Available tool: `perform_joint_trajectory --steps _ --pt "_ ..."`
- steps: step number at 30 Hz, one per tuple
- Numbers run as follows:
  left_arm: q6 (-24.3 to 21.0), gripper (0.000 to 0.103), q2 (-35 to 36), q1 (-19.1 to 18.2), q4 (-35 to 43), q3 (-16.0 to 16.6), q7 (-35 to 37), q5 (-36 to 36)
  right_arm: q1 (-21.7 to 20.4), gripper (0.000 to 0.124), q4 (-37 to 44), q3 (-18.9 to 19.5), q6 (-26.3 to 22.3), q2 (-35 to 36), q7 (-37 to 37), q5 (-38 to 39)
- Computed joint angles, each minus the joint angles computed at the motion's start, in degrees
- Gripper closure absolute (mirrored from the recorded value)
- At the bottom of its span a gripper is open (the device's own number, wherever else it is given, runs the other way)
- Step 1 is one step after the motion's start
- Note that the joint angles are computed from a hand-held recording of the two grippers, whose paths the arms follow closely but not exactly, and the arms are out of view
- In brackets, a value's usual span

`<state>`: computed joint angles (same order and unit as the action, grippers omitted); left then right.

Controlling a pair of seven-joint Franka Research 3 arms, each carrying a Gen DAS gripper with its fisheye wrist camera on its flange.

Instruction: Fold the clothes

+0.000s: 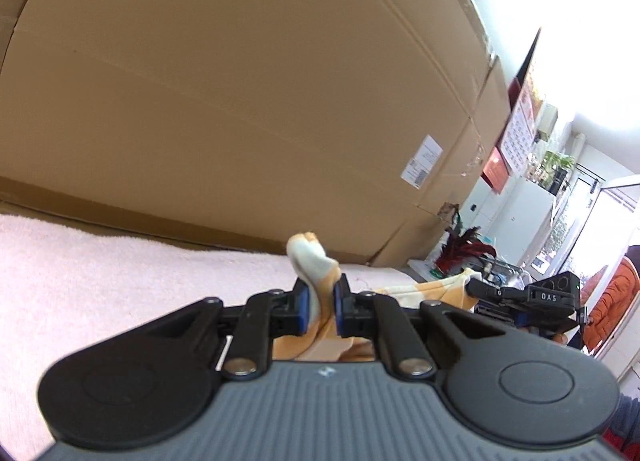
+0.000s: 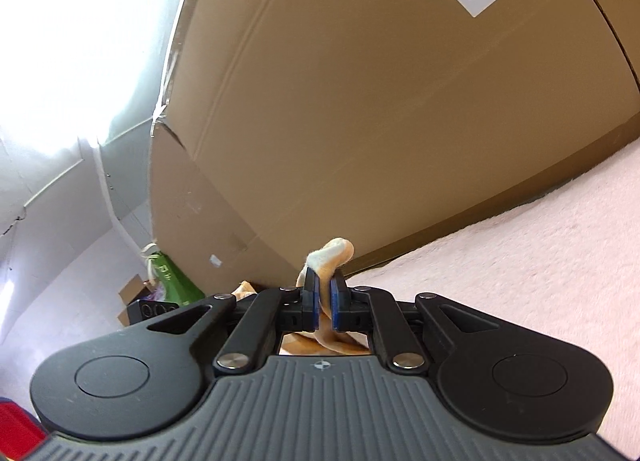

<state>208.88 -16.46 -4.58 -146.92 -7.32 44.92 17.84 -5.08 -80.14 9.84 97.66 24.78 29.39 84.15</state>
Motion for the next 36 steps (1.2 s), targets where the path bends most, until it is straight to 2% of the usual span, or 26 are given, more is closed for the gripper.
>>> perform_joint_trajectory --steps 4,10,16,22,24,27,31,36 --pt "2.11 0.096 -3.22 -0.63 -4.33 -0.56 -0.14 0.26 -1.02 0.117 -2.42 -0.97 -3.59 -2.03 -2.52 -1.75" --pt "4.96 0.095 -6.23 -2.76 -9.14 0.63 -2.08 2.63 -1.65 0.117 -4.59 -3.01 -7.47 -3.69 -5.26 -4.37" --pt "3.86 0.095 -7.97 -3.94 -11.42 1.06 -2.78 5.82 -1.09 0.117 -5.89 -4.75 -9.12 -5.72 -9.67 -9.65" --pt "-2.23 0.095 -10.19 -2.45 -12.68 -3.59 2.42 3.51 0.68 0.110 -8.85 -6.97 -5.85 -8.85 -15.78 -17.73" --pt "-2.96 0.094 -10.78 -1.04 -12.90 -6.23 4.94 1.34 1.01 0.110 -10.28 -7.53 -5.00 -10.40 -17.44 -19.44" --pt "-2.57 0.093 -10.37 -0.44 -12.63 -7.59 7.29 -1.07 0.99 0.108 -13.14 -8.42 -3.84 -13.10 -19.50 -18.55" --pt "-3.83 0.093 -10.31 -0.02 -12.07 -8.84 9.38 -3.61 1.45 0.085 -20.37 -9.18 -0.61 -19.06 -23.91 -8.83" --pt "-5.53 0.093 -12.33 3.65 -12.38 -14.84 12.39 -8.67 9.25 0.085 -32.74 -7.85 17.67 -29.19 -42.25 -10.67"
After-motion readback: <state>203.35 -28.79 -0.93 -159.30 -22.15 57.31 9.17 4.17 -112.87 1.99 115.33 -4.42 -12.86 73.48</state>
